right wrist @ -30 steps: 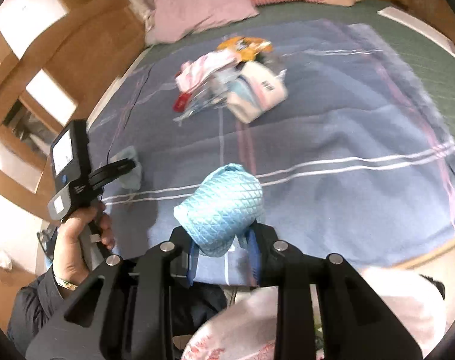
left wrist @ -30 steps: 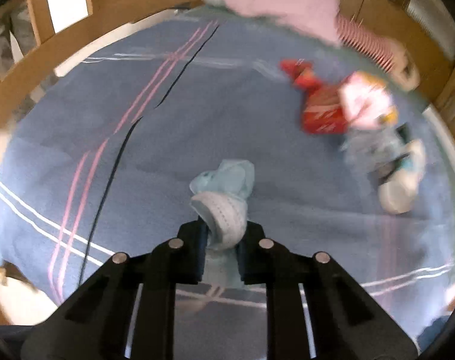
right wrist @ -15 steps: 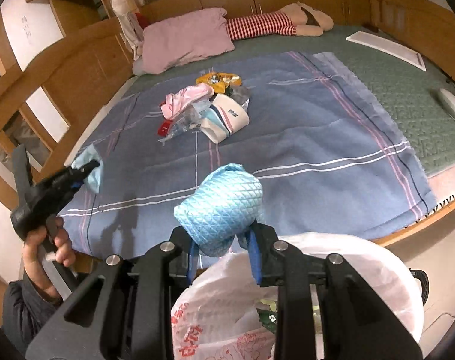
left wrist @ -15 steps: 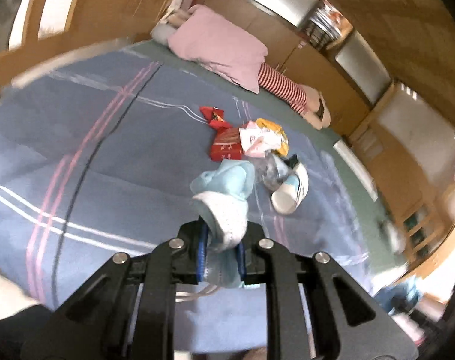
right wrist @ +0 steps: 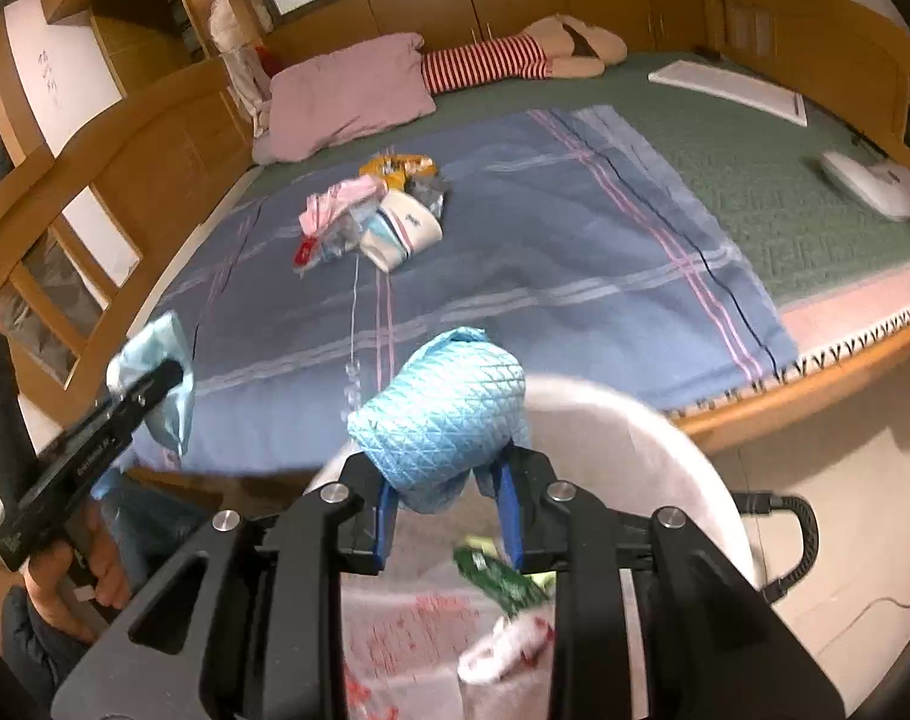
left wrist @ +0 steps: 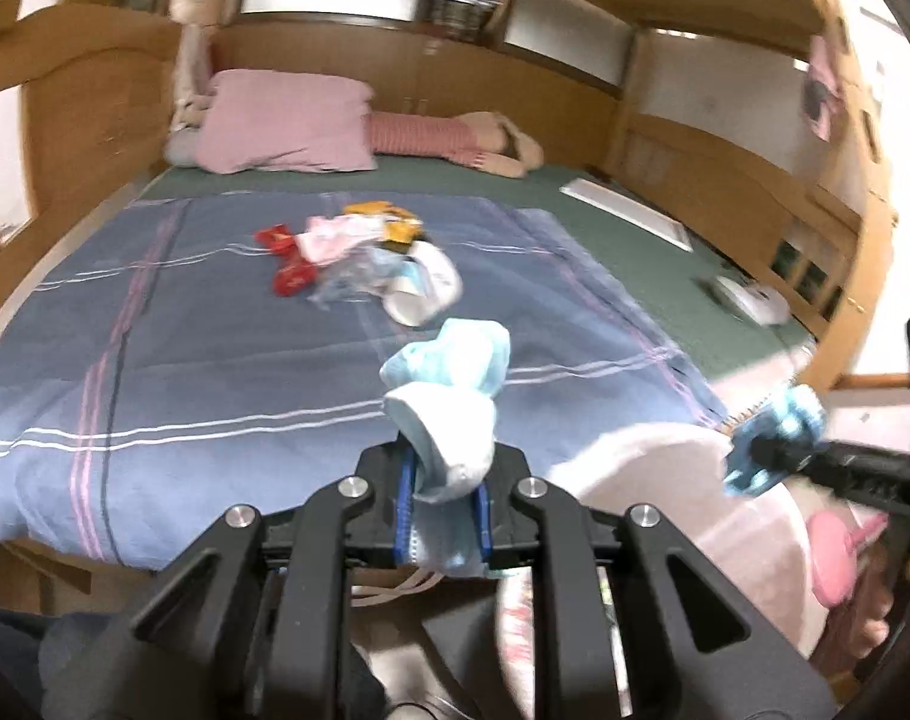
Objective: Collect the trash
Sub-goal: 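Drop the blue mask and blue cloth into the wastebasket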
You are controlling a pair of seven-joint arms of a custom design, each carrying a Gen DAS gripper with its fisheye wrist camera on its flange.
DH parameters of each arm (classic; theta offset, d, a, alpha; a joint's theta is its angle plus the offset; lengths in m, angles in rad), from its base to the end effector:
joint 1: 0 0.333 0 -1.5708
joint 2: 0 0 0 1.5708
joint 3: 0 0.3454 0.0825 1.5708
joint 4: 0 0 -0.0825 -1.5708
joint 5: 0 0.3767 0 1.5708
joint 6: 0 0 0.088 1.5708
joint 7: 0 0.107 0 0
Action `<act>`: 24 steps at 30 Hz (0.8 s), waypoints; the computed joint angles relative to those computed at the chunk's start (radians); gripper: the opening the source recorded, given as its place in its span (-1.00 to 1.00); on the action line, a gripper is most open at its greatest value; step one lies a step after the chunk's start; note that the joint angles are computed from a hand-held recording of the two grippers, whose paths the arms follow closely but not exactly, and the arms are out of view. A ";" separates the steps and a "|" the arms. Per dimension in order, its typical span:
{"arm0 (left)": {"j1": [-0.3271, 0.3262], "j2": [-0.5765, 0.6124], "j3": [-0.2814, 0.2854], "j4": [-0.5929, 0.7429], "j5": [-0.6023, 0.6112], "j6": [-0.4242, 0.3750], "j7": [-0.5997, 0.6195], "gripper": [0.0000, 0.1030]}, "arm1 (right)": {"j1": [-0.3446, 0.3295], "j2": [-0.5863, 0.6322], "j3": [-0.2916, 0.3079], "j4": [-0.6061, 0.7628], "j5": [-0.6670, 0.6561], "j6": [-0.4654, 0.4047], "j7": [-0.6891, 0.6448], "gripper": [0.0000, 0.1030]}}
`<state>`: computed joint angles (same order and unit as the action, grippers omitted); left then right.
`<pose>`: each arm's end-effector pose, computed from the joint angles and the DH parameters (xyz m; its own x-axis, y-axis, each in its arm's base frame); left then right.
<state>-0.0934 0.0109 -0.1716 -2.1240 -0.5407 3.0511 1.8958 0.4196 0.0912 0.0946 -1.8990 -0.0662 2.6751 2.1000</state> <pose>0.5715 -0.1131 0.5411 -0.1681 -0.9655 0.1991 -0.6280 -0.0508 -0.7766 0.5460 0.3082 0.5644 0.1170 -0.9545 -0.2741 -0.8182 0.0638 -0.5714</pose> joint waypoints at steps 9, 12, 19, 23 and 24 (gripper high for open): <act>-0.031 -0.006 -0.008 0.012 0.039 -0.083 0.000 -0.68 | -0.029 -0.053 -0.008 -0.105 0.123 0.016 0.044 0.43; -0.045 -0.004 -0.017 0.020 0.004 -0.138 0.058 -0.68 | -0.052 -0.102 -0.017 -0.168 -0.014 0.130 0.235 0.43; -0.079 0.007 -0.047 0.059 -0.175 -0.337 0.325 0.33 | -0.141 -0.151 0.017 -0.193 -0.319 0.165 0.518 0.51; -0.091 -0.005 -0.043 0.034 -0.150 -0.255 0.315 0.70 | -0.149 -0.139 0.023 -0.177 -0.314 0.152 0.500 0.51; -0.090 -0.004 -0.038 0.031 -0.119 -0.232 0.279 0.73 | -0.147 -0.131 0.021 -0.170 -0.296 0.151 0.482 0.51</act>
<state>-0.1831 0.0069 -0.2096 -2.0932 -0.6593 2.8188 2.1745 0.2728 -0.0400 0.1160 -2.0686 -0.3618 2.8265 2.5816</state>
